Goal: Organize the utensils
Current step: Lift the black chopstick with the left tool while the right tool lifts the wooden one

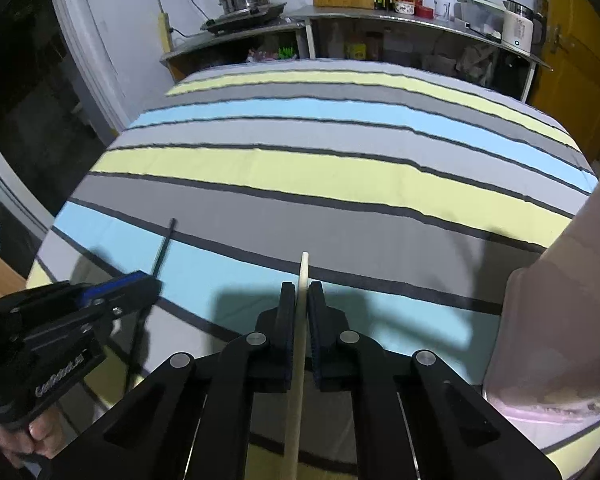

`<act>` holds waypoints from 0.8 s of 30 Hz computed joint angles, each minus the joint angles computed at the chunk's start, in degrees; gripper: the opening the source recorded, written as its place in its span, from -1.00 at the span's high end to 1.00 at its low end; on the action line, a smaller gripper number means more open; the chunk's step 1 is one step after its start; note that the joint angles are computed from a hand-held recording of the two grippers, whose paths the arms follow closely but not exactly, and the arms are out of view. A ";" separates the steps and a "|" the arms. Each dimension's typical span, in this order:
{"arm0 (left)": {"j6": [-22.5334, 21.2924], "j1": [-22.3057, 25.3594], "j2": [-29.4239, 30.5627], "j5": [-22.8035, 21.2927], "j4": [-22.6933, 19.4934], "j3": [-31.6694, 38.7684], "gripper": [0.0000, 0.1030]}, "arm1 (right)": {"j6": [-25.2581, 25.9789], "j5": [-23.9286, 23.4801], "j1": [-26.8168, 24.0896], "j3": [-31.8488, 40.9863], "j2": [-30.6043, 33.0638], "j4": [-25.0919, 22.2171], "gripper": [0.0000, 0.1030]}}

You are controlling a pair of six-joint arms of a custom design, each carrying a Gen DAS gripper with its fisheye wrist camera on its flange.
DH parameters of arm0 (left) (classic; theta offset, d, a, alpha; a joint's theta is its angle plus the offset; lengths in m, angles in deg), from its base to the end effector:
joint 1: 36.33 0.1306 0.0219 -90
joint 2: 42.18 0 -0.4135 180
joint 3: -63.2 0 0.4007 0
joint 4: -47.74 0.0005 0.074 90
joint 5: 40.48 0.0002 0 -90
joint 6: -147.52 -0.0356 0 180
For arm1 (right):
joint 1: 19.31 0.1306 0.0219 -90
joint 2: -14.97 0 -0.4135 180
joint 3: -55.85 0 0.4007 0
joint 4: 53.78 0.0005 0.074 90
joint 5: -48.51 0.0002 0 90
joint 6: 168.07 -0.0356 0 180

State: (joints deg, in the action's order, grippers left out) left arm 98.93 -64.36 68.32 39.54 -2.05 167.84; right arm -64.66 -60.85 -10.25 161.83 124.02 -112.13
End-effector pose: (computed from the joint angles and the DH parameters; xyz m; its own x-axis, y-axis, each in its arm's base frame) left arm 0.5558 -0.2895 0.3868 -0.7956 -0.3144 -0.5178 -0.1997 0.9431 -0.2659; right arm 0.5989 0.1069 0.4054 -0.7728 -0.3448 -0.5329 -0.4980 0.8499 0.1722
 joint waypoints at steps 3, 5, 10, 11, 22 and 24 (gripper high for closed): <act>-0.43 0.07 -1.50 0.61 1.24 -0.84 0.88 | -0.34 -1.04 -0.24 -0.89 -1.66 0.74 0.88; -0.64 -0.13 -2.32 0.47 1.46 -0.84 0.88 | -0.72 -1.89 -0.51 -1.40 -2.96 1.33 0.88; -1.92 -0.64 -4.58 -0.13 2.01 -0.44 0.90 | -1.06 -3.46 -0.71 -2.17 -5.87 2.39 0.88; -2.28 -0.87 -5.18 -0.50 2.04 -0.30 0.90 | -1.11 -3.73 -0.70 -2.34 -6.47 2.65 0.88; -5.37 -3.80 -9.52 -4.79 2.05 1.23 0.91 | -1.96 -6.97 -2.84 -3.87 -12.68 4.94 0.88; -5.73 -4.44 -10.08 -5.56 1.91 1.54 0.91 | -2.12 -7.30 -3.32 -4.27 -13.84 5.45 0.88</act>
State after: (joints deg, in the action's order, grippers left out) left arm 93.20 -68.80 58.23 33.98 -0.14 169.39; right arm -66.78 -68.16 -13.58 157.56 110.18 -106.68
